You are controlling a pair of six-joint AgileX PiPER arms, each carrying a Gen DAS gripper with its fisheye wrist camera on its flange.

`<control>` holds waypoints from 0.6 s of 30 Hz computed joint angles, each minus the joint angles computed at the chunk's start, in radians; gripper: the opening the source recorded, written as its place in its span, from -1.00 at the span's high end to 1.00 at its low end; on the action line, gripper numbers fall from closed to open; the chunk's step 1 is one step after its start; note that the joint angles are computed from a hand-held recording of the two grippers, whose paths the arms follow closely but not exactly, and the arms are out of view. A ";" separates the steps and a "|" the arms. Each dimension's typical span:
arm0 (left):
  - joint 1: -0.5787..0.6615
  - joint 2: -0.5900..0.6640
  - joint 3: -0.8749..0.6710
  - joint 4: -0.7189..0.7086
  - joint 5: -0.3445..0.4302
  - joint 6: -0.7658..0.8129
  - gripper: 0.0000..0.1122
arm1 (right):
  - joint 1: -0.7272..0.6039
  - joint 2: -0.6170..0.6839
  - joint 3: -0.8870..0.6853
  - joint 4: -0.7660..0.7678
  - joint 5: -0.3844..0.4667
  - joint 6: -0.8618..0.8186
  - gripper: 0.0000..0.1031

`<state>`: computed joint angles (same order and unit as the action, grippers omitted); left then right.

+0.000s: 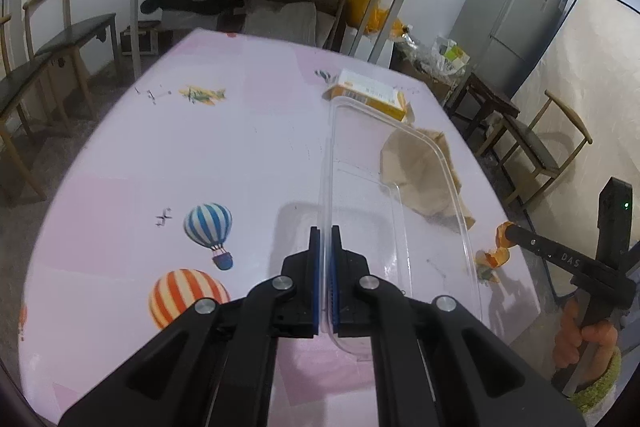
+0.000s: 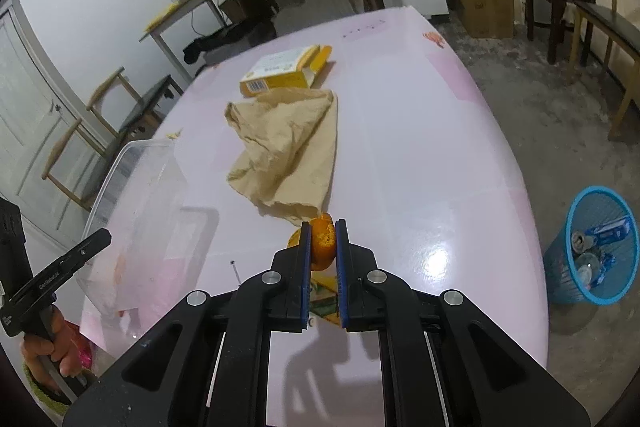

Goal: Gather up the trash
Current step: 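Carry the orange peel and clear tray over the wastebasket with both grippers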

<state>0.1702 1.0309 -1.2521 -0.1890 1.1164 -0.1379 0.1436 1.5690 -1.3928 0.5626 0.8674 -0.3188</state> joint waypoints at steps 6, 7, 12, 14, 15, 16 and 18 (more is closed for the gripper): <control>-0.038 -0.017 -0.092 -0.017 0.030 -0.007 0.94 | -0.096 -0.064 0.029 0.101 0.017 -0.070 0.82; -0.068 -0.009 -0.115 -0.005 0.031 -0.019 0.94 | -0.116 -0.075 0.032 0.114 0.019 -0.079 0.82; -0.270 0.088 -0.250 0.039 0.009 -0.088 0.94 | -0.329 -0.156 0.059 0.188 0.045 -0.138 0.82; -0.365 0.149 -0.317 0.070 -0.002 -0.115 0.94 | -0.431 -0.177 0.070 0.206 0.054 -0.157 0.82; -0.413 0.180 -0.349 0.094 -0.006 -0.134 0.94 | -0.493 -0.184 0.076 0.216 0.062 -0.169 0.82; -0.469 0.228 -0.395 0.110 -0.009 -0.144 0.94 | -0.537 -0.186 0.079 0.224 0.068 -0.177 0.82; -0.544 0.314 -0.475 0.120 -0.005 -0.151 0.94 | -0.659 -0.181 0.093 0.239 0.082 -0.196 0.82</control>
<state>-0.3737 1.3447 -1.7269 -0.0692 1.1111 -0.2888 -0.5150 1.3879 -1.2999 0.8015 0.9496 -0.5148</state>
